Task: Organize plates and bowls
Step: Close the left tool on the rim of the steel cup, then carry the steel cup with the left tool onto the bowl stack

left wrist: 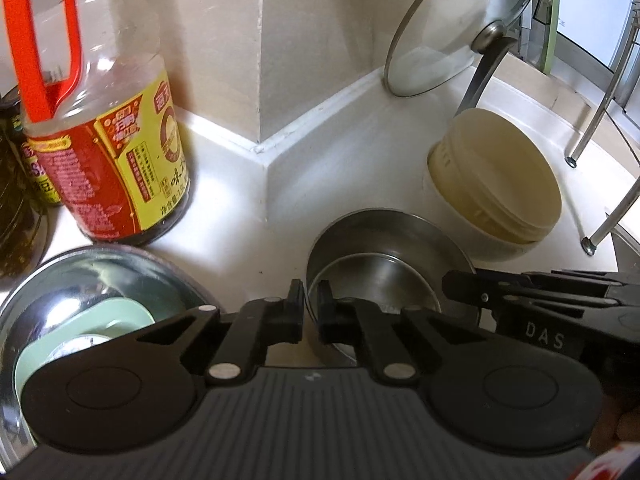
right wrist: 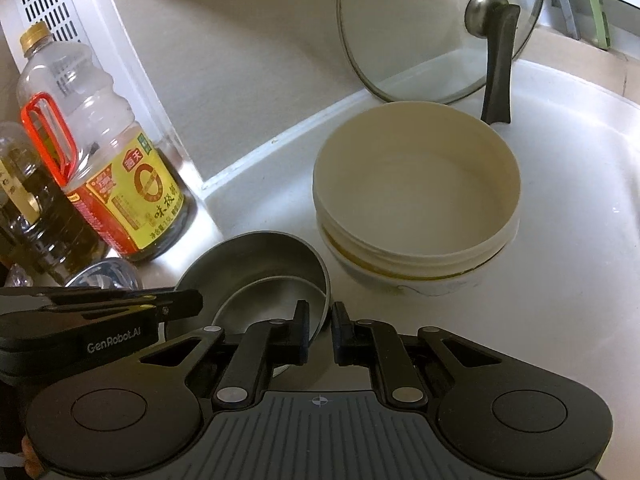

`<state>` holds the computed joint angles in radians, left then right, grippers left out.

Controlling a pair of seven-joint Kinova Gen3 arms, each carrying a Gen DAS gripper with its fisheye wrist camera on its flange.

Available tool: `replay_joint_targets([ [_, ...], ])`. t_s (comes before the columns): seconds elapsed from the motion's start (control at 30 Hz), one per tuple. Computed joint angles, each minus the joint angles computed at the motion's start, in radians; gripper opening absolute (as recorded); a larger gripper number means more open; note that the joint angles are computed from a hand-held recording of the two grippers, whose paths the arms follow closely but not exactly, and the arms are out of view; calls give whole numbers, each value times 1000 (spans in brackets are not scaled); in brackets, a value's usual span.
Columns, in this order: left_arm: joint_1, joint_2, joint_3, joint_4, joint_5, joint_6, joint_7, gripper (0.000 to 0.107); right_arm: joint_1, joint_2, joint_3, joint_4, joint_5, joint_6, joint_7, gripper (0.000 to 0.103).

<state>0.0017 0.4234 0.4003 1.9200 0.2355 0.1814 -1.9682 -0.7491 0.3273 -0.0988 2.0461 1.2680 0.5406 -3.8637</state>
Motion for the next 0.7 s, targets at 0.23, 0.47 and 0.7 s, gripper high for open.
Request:
replay_joint_targets([
  [0.23,6,-51,-10,60,17,-23,35,6,7,-26,-7,28,37,-29,-14,9],
  [0.47,47,-121,-44,122,7,-50,96,6,23,-68,-44,72,95,-32,-67,8],
  [0.7,132,-175,-109,157,-27,-61,174,6,37,-107,-83,109,112,-25,-86,8],
])
